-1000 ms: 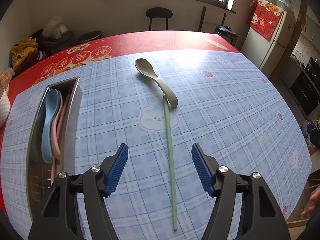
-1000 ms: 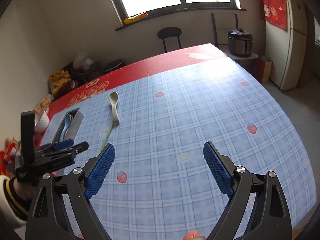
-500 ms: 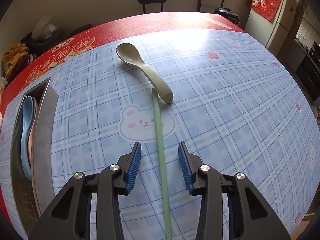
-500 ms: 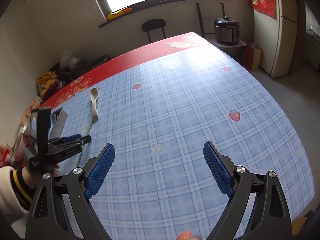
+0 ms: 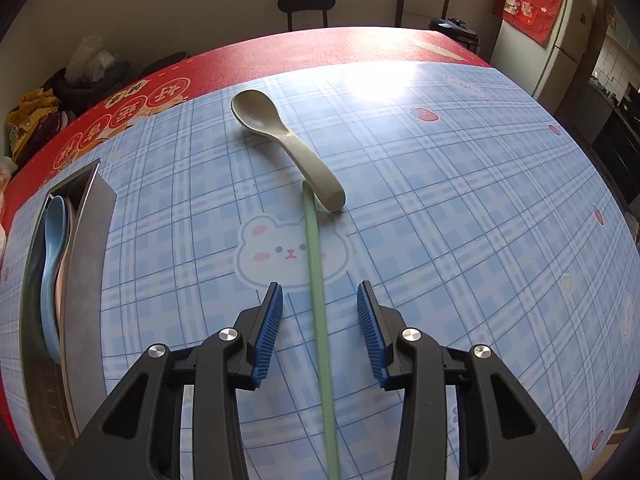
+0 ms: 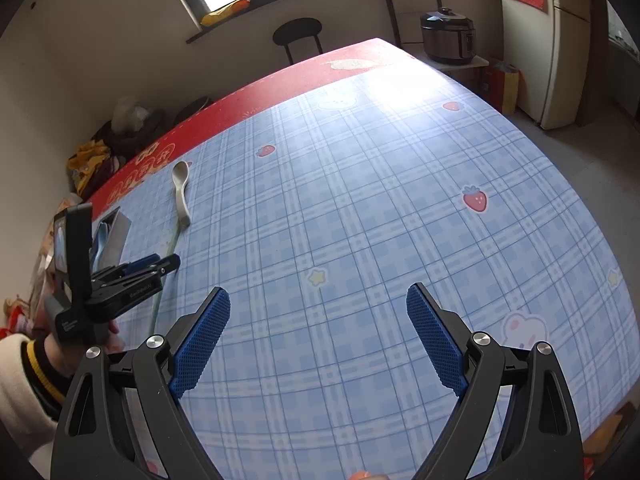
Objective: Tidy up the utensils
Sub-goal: 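Reach the left tool to the last green chopstick and close on it, then carry the green chopstick to the caddy with the left tool while the right tool grasps the beige spoon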
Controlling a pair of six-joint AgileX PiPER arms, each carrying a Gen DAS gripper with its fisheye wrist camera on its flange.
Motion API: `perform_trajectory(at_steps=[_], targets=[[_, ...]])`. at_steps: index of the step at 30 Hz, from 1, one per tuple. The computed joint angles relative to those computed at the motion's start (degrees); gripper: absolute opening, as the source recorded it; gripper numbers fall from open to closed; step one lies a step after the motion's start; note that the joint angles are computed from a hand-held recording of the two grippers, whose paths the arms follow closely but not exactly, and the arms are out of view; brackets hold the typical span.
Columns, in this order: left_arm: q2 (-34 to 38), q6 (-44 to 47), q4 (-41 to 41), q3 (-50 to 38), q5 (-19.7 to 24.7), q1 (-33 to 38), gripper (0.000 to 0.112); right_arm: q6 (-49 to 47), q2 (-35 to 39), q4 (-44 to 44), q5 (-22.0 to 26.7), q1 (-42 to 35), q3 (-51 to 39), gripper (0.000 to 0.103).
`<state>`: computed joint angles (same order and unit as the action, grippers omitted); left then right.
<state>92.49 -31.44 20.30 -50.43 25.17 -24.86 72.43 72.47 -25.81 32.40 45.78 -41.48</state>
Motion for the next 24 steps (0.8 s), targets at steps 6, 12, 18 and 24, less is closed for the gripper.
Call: perform_trajectory(at_steps=[6,12,18,24], targets=[[-0.5,-3.7,3.6,1.2,-0.9,-0.8,0.039,1.2,-0.3,0.6,-0.2,-0.1,1.2,0.087],[-0.5,-0.1,-0.1,0.4,-0.1,-0.2,0.032,1.8,-0.9,1.5,0.0,0.0,2.0,0.087],[-2.6,2.5,-3.8,1.2,3.1,0.4,0.006,3.6,-1.8,0.2,1.1,0.2,1.8,0.087],[-11.6,8.9,-11.3,7.3,3.7,4.1,0.006,3.7,0.1,0.3,-0.1,0.9,0.6,0.087]])
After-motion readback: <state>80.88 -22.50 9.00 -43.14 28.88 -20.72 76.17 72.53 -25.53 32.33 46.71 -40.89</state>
